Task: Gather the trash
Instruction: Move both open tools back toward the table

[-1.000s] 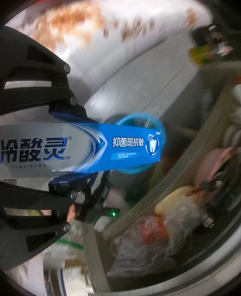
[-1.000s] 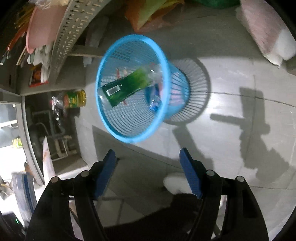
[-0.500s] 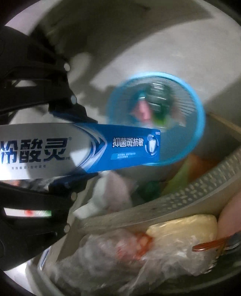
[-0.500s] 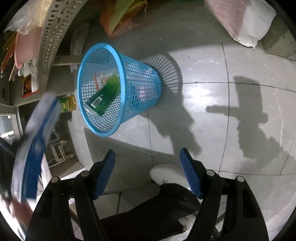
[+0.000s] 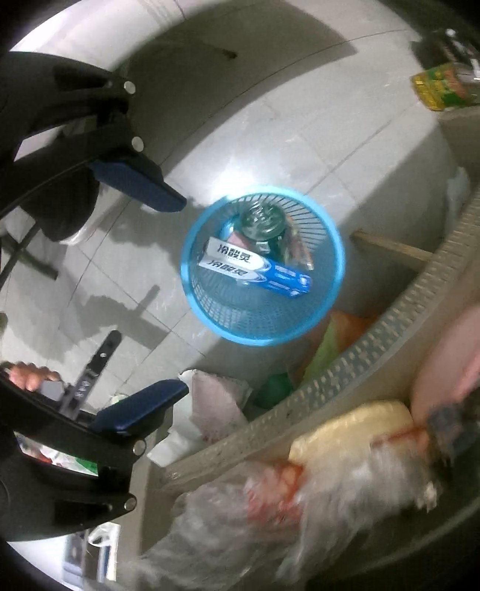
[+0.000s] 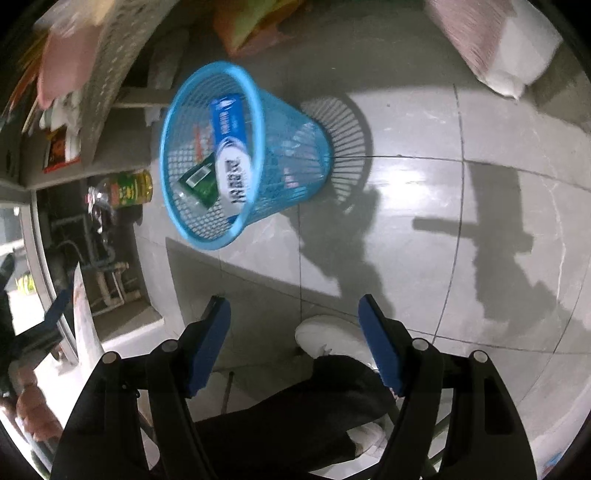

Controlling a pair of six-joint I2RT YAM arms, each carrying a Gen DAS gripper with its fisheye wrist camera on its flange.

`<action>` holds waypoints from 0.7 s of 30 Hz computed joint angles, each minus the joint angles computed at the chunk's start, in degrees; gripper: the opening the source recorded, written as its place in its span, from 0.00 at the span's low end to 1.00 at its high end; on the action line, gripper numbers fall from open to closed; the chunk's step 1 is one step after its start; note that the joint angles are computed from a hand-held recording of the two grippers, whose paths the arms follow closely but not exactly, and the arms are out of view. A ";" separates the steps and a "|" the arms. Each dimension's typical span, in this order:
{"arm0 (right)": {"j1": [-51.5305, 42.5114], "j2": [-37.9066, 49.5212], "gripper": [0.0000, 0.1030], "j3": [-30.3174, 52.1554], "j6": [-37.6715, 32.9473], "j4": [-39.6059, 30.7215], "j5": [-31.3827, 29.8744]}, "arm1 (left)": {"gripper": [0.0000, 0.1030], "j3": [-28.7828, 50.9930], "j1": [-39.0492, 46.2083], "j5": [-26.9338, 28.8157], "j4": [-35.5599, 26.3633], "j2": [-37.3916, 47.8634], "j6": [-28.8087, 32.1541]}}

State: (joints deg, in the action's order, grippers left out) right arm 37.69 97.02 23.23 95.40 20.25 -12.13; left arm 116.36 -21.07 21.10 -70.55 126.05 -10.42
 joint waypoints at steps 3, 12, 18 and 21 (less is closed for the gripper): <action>1.08 -2.45 0.68 3.09 -2.81 -6.61 1.52 | 0.85 -6.92 1.59 -1.13 1.22 -10.02 4.38; 6.93 -11.49 0.68 19.39 -16.40 -33.60 13.28 | 0.85 -28.29 11.07 3.56 4.12 -40.45 14.05; 11.88 -10.86 0.68 34.54 -25.49 -48.14 20.05 | 0.85 -38.19 25.96 6.74 2.38 -59.74 22.99; 14.58 -9.63 0.68 41.00 -29.42 -51.05 22.22 | 0.85 -40.99 39.37 10.84 -2.44 -65.63 31.14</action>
State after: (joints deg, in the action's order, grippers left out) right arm 52.26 87.39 64.23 65.99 -30.81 10.09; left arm 75.37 18.31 31.94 -72.99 60.41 20.72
